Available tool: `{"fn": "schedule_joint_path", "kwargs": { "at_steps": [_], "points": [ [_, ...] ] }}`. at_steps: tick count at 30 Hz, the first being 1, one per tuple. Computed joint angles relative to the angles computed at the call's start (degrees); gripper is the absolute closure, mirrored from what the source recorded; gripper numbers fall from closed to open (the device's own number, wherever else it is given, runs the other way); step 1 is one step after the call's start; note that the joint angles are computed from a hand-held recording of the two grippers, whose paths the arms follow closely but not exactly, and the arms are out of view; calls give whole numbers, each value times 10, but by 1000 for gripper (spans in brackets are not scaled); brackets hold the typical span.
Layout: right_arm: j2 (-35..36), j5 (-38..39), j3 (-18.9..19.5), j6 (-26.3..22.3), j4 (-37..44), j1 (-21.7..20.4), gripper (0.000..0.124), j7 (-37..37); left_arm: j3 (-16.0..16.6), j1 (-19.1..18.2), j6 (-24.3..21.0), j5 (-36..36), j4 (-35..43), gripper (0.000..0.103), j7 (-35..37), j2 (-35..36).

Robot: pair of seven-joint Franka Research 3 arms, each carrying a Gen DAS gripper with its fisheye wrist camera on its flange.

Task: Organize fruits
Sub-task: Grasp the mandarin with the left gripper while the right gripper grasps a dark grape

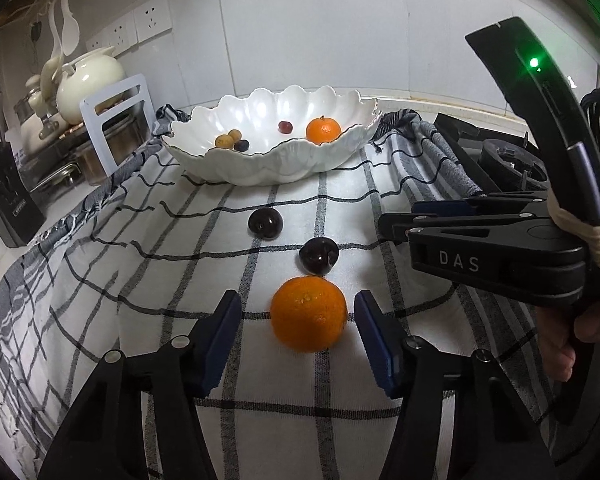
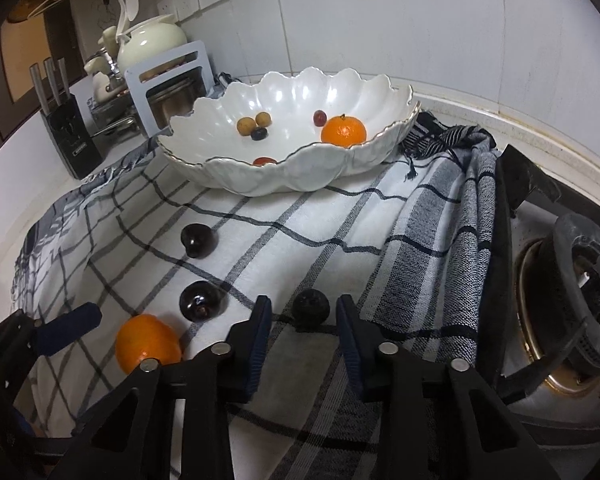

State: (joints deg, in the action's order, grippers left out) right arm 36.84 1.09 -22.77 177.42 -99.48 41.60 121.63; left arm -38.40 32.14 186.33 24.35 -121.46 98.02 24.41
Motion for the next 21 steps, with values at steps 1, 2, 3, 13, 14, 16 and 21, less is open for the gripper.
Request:
{"fn": "schedule_joint_path", "kwargs": {
  "at_steps": [1,2,3,13,14,16,21],
  "points": [
    [2,2,3,-1,3,-3,91,0,-1,0,-2,0,2,47,1,2],
    [3,4,6,-2,5,-7,91,0,-3,1,-4,0,4,47,2,4],
    [5,6,13,-3,8,-13,91,-2,-3,1,-5,0,6,48,5,6],
    [8,20,72,-22,26,-67,96,-24,-44,27,-43,-47,21,57,54,30],
    [7,21,76,-22,26,-70,97,-25,-46,27,-45,-55,22,57,60,31],
    [8,22,76,-21,26,-70,99,-23,-54,32,-52,-69,24,59,74,35],
    [9,20,73,-21,27,-69,100,-23,-65,40,-56,-97,25,60,101,38]
  ]
}}
